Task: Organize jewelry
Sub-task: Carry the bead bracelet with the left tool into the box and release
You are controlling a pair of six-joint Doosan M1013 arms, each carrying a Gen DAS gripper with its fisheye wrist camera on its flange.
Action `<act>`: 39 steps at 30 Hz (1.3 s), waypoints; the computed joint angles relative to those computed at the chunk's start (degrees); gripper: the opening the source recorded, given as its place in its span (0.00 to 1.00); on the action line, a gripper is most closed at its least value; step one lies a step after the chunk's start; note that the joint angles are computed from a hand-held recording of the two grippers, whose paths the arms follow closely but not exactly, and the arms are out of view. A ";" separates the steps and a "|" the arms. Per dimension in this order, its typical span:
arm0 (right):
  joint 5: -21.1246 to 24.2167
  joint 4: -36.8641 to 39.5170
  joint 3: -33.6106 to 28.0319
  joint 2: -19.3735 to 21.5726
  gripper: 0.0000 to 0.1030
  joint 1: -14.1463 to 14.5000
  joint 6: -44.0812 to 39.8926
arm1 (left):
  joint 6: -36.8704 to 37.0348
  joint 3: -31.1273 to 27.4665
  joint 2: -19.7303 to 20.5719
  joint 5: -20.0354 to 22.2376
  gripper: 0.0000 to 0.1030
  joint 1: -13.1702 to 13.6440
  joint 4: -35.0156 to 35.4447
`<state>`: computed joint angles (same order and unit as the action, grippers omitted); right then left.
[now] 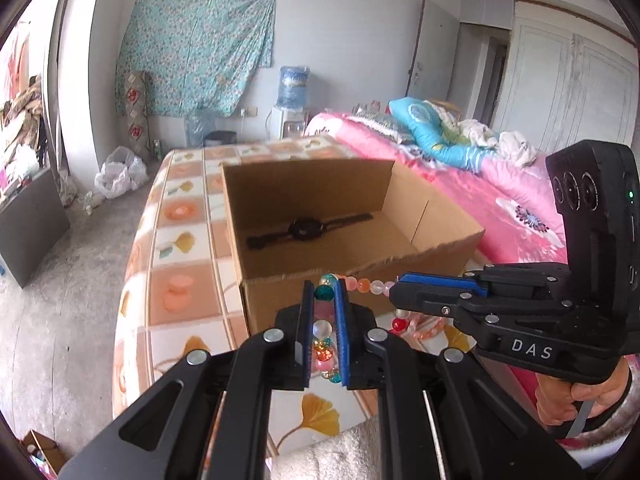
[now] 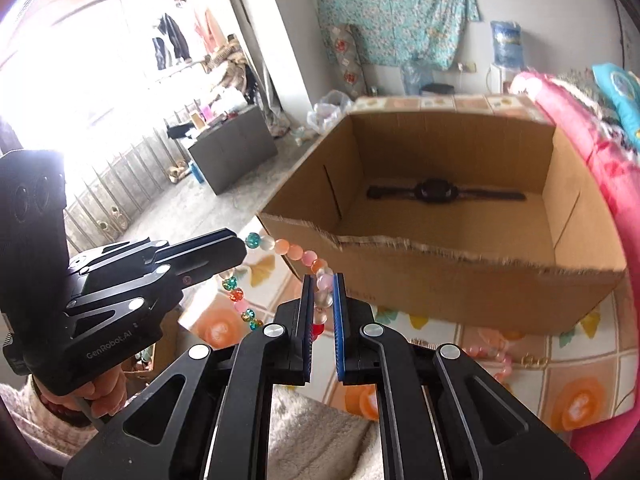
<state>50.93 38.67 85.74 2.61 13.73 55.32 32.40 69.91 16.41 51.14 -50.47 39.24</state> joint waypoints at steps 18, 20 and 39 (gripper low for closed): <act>16.53 -2.75 -21.84 17.48 0.07 -0.16 7.80 | 19.70 -16.02 10.80 5.79 0.09 8.39 -11.06; 20.71 -3.86 -24.09 19.36 0.07 0.04 9.55 | 21.39 -16.42 11.34 7.27 0.09 8.85 -13.09; 19.88 -3.99 -23.54 17.55 0.19 -0.57 9.26 | 15.45 -14.03 9.87 7.30 0.32 8.13 -6.22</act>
